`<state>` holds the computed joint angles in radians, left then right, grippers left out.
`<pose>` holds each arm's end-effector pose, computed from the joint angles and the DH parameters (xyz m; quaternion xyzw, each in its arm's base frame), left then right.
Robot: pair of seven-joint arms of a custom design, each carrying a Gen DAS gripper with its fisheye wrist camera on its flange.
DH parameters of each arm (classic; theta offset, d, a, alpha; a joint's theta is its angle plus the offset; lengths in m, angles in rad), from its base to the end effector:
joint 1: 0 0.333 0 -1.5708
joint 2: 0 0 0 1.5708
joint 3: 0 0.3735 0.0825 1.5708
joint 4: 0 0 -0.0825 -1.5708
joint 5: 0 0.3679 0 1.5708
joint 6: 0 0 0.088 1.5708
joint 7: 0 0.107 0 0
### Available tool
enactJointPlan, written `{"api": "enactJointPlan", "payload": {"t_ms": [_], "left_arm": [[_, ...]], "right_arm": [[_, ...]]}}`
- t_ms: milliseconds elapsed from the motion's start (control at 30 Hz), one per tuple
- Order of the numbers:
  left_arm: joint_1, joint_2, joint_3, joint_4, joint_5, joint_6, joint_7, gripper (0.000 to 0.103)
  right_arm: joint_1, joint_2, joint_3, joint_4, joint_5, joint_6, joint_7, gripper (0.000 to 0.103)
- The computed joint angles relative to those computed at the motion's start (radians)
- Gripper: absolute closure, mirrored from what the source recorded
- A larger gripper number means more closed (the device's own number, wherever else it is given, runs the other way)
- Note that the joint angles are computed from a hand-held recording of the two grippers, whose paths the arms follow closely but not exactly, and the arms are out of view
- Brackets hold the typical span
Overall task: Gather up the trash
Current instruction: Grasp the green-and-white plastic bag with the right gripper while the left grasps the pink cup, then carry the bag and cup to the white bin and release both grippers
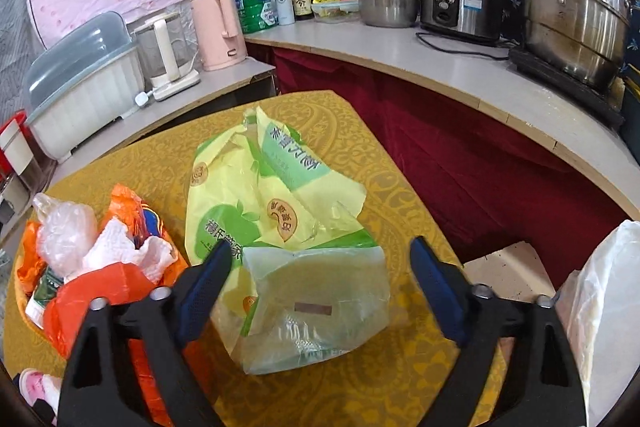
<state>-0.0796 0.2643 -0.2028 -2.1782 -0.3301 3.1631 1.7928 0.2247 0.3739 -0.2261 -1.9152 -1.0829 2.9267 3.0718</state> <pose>0.5959 -0.1333 0.4195 -0.6115 0.7072 -0.3056 0.1805 0.6552 0.0715 0.4126 -0.4864 0.7815 -0.3042 0.2453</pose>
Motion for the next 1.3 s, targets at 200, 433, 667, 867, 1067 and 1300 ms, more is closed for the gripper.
{"api": "enactJointPlan", "payload": {"t_ms": [200,433,667,867,1067,1300], "left_arm": [[0.042,-0.014,-0.047,-0.005,-0.025,-0.011,0.037,0.056],[0.138,-0.066,-0.167,-0.045,-0.133,0.014,0.146,0.083],[0.208,-0.142,-0.276,-0.081,-0.359,0.016,0.34,0.099],[0.224,-0.211,-0.322,-0.088,-0.625,0.01,0.574,0.1],[0.15,-0.283,-0.282,-0.085,-0.821,-0.007,0.754,0.1],[0.019,-0.344,-0.224,-0.082,-0.929,-0.028,0.852,0.1]], "right_arm": [[0.023,-0.031,-0.024,-0.038,-0.058,0.03,0.044,0.054],[0.012,-0.148,-0.004,-0.116,-0.27,0.02,0.229,0.057],[-0.039,-0.302,0.067,-0.218,-0.431,-0.033,0.369,0.058],[-0.104,-0.429,0.142,-0.317,-0.491,-0.089,0.431,0.058],[-0.167,-0.56,0.188,-0.426,-0.504,-0.129,0.462,0.058],[-0.226,-0.72,0.185,-0.577,-0.474,-0.162,0.472,0.058]]}}
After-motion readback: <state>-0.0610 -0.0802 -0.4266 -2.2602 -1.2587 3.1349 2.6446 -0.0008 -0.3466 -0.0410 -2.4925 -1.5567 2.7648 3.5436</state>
